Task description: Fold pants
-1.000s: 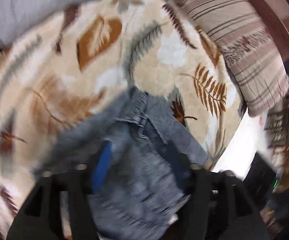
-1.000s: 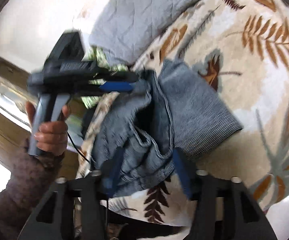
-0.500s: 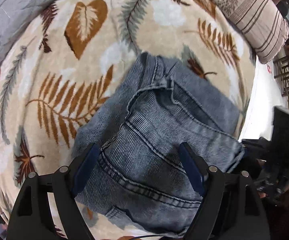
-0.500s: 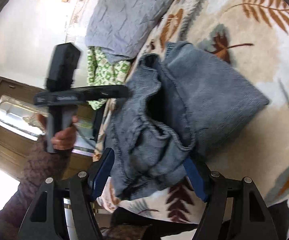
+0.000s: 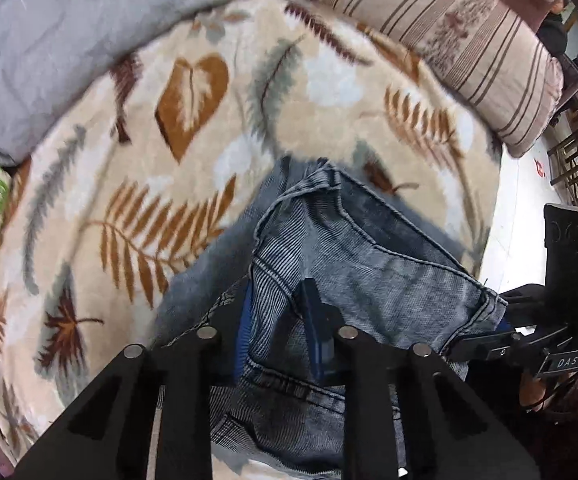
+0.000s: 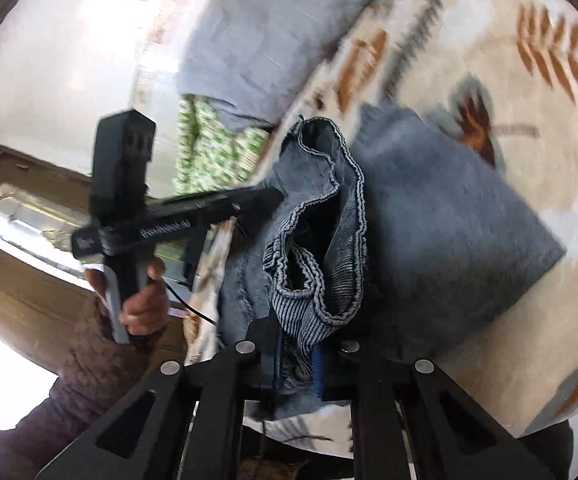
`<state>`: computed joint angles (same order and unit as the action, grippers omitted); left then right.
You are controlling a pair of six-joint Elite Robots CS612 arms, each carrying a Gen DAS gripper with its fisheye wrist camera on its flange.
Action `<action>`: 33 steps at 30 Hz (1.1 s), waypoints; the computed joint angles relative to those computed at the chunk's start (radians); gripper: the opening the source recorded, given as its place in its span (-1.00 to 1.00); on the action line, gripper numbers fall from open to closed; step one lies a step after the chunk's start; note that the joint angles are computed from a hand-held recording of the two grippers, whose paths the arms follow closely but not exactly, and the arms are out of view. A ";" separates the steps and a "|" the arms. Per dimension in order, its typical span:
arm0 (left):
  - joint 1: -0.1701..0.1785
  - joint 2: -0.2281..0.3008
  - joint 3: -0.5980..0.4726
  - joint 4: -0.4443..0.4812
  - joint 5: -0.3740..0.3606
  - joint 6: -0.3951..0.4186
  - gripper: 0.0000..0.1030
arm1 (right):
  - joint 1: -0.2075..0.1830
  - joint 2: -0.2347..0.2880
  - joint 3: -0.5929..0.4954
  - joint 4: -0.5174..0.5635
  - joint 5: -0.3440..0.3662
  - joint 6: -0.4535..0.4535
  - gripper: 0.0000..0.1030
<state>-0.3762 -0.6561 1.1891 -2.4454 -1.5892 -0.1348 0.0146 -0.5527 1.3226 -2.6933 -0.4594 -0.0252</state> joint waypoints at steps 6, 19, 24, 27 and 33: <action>-0.019 0.053 -0.093 0.009 0.002 -0.074 -0.62 | -0.026 0.032 -0.025 -0.164 -0.021 0.162 -0.83; -0.029 0.105 -0.127 0.005 0.029 -0.276 -0.57 | -0.056 0.046 -0.045 0.055 -0.084 0.029 -0.58; -0.003 -0.007 0.061 -0.195 0.004 -0.415 -0.22 | -0.075 0.047 -0.051 -0.091 -0.064 0.127 -0.04; 0.002 -0.070 0.184 -0.290 0.053 -0.505 0.13 | -0.062 0.069 -0.126 -0.069 -0.061 0.124 0.09; 0.023 -0.121 0.352 -0.434 -0.013 -0.704 0.14 | 0.011 0.163 -0.383 0.238 -0.092 -0.073 0.25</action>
<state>-0.3535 -0.7771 1.5408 -2.8798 -1.6026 -0.8384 0.0253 -0.3898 0.9394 -2.4557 -0.5515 -0.0983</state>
